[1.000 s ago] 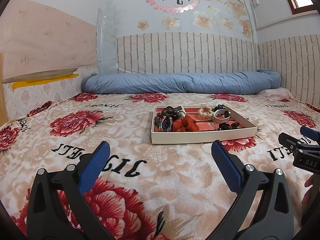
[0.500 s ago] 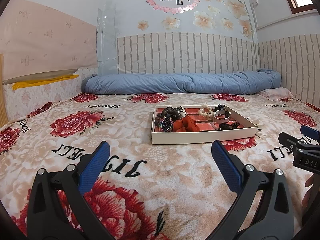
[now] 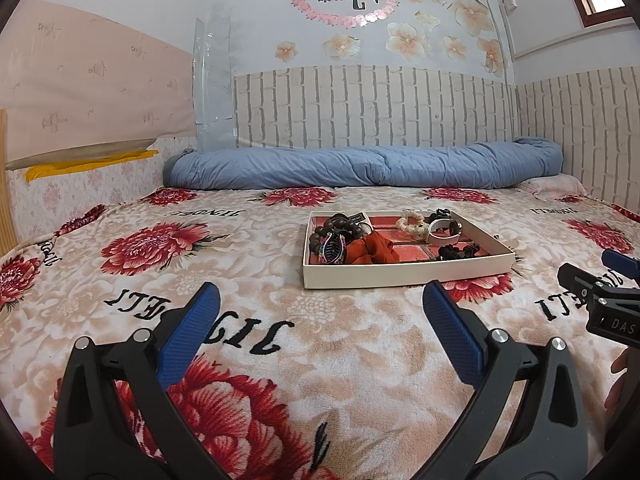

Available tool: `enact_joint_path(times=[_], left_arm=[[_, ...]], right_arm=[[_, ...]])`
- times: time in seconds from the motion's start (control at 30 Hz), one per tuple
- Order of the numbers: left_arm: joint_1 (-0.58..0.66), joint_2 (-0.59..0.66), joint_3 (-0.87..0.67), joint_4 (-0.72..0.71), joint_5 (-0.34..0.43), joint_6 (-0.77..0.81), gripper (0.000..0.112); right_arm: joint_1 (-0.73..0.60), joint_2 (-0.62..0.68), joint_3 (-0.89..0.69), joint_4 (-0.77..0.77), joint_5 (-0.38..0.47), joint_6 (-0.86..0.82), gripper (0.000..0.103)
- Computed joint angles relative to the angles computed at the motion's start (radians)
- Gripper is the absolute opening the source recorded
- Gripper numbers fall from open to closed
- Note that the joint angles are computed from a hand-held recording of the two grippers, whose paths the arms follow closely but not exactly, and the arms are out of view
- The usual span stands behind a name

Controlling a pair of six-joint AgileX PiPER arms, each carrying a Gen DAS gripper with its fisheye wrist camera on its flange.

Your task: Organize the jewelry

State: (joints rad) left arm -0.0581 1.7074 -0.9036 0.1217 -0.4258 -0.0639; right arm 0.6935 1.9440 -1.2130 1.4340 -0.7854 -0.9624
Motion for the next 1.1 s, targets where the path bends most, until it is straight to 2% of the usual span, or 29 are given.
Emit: enact_joint_path(times=[1.1], left_arm=[[-0.004,-0.002,0.002,-0.008,0.0,0.007,0.098]], right_arm=[[-0.003,-0.002,0.004,-0.01,-0.001,0.007,0.099]])
